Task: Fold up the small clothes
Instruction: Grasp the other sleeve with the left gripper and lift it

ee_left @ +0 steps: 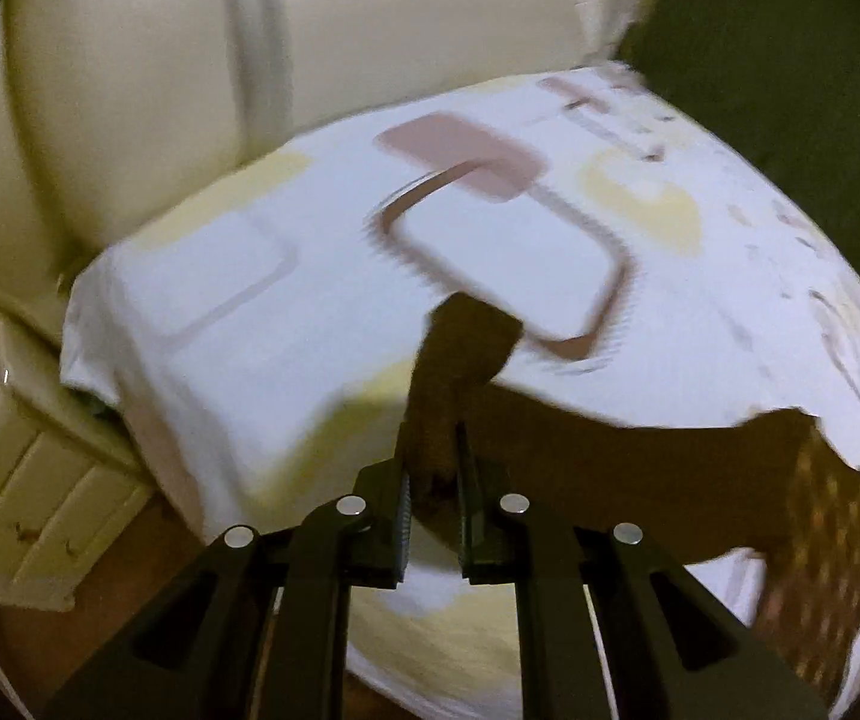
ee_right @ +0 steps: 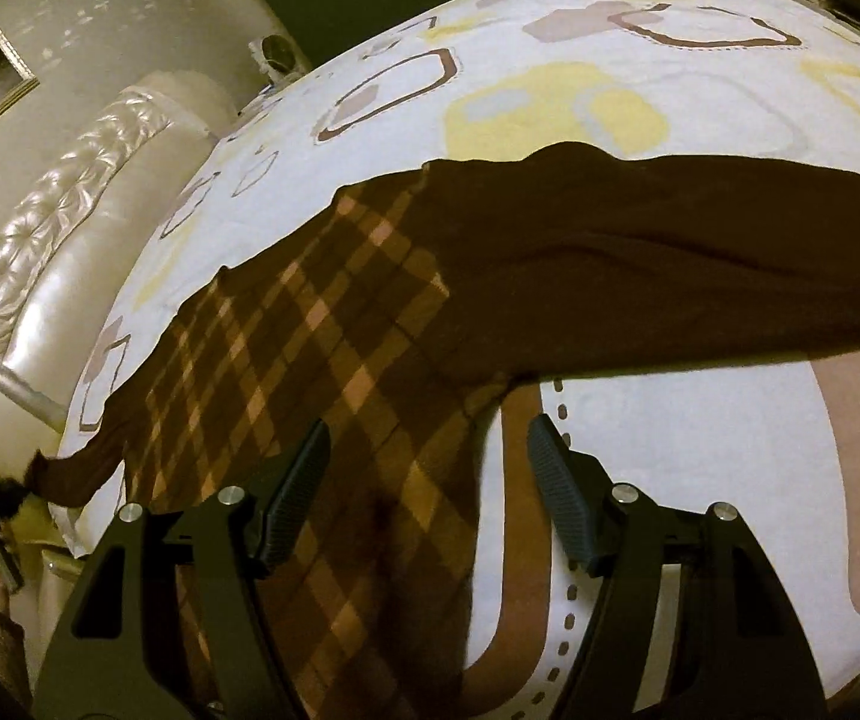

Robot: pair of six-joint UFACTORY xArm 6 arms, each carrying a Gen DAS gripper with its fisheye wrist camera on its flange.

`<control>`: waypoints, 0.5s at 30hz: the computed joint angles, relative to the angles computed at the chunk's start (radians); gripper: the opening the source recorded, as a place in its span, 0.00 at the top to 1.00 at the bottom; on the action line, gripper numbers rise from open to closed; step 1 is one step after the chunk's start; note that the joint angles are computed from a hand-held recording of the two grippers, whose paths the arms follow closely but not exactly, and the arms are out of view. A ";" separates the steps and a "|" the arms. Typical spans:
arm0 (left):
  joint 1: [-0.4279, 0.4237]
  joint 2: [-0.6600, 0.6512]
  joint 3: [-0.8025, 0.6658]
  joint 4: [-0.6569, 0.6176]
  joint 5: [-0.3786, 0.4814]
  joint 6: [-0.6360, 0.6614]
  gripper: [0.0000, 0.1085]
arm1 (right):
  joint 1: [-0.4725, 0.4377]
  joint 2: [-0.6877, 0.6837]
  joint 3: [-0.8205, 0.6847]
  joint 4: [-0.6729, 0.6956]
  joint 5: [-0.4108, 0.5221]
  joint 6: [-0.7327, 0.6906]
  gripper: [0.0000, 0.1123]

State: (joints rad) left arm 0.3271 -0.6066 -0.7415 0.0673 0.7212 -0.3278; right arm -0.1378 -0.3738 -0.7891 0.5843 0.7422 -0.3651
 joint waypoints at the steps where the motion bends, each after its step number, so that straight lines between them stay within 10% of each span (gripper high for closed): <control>1: -0.035 -0.001 -0.021 0.017 0.008 -0.021 0.89 | -0.005 -0.005 0.002 0.006 0.006 -0.009 0.39; 15: -0.741 0.435 -0.604 0.208 0.081 -0.313 0.89 | -0.125 -0.034 0.000 0.067 0.143 -0.136 0.35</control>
